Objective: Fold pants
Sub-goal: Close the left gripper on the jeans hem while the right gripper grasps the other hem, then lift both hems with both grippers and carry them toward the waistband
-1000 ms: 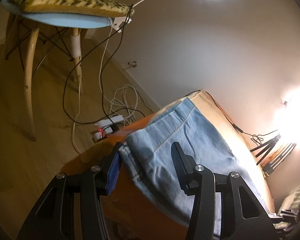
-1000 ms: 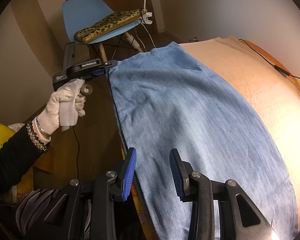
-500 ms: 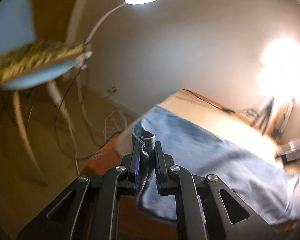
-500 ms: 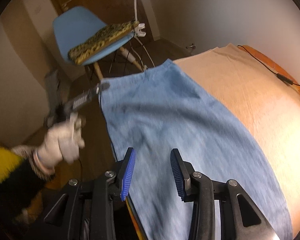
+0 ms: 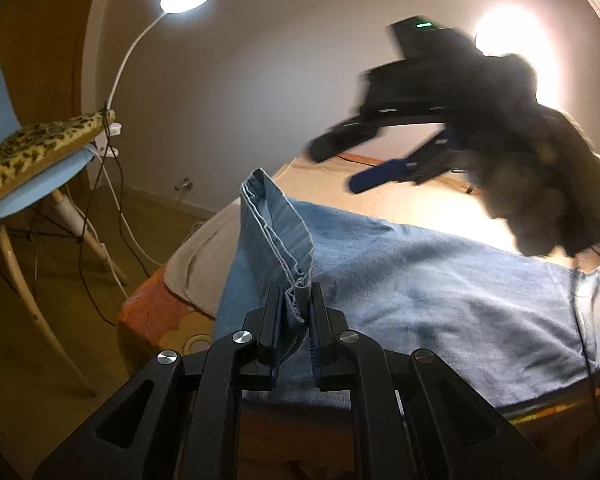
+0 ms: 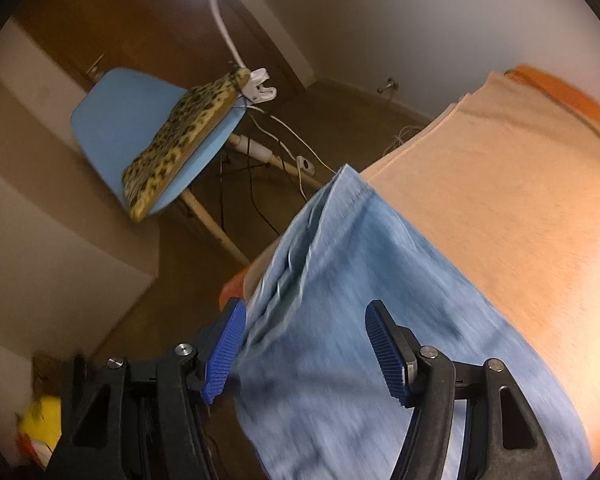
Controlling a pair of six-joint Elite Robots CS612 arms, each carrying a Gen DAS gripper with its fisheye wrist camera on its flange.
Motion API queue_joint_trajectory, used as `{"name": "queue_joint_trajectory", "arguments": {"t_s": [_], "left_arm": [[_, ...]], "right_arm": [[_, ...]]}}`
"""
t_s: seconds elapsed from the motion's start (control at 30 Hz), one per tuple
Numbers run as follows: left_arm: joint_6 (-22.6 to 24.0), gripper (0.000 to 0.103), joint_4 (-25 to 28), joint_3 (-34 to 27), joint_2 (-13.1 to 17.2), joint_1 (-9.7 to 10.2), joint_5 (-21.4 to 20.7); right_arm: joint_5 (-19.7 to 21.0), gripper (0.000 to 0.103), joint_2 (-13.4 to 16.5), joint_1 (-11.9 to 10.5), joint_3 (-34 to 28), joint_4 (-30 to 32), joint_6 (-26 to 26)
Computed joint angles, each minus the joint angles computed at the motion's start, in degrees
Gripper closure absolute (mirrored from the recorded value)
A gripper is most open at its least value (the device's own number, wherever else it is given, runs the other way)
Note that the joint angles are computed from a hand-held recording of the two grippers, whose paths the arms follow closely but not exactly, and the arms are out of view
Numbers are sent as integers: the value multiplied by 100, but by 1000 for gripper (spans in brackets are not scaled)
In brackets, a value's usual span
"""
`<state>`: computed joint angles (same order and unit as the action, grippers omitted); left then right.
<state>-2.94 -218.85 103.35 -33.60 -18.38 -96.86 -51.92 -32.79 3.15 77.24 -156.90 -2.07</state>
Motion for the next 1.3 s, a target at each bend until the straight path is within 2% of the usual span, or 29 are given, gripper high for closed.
{"name": "queue_joint_trajectory", "arguments": {"t_s": [0.2,0.33,0.4,0.43,0.47,0.57,0.6,0.67,0.87,0.97,1.1,1.2,1.3], "left_arm": [[-100,93,-39,17,-22,-3,-173],[60,93,-75,95,-86,-46,-349],[129,93,-70,128,-114,-68,-453],[140,93,-54,136,-126,-77,-495],[122,94,-43,140,-136,-80,-558],[15,94,-46,151,-153,-94,-691],[-1,94,-35,151,-156,-96,-713],[9,94,-31,192,-178,-119,-747],[290,101,21,363,-303,-198,-926],[537,101,154,372,-360,-274,-794],[348,101,93,404,-398,-274,-776],[210,99,293,383,-403,-230,-779],[231,86,688,291,-377,-201,-722]], "right_arm": [[-28,37,475,174,-846,717,237],[-353,37,651,293,-1245,973,296],[-666,38,650,333,-1308,994,323],[-826,48,639,346,-1325,1039,320],[-913,66,634,348,-1349,1135,303],[-952,80,558,293,-1232,1181,243],[-983,81,524,275,-1166,1163,251],[-942,95,484,236,-1065,1077,288],[-778,99,242,92,-550,483,562],[-666,100,73,3,-221,157,641],[-729,100,-129,-58,128,-135,689],[-661,100,-192,-82,224,-239,737],[-719,100,-200,-44,208,-253,718]]}}
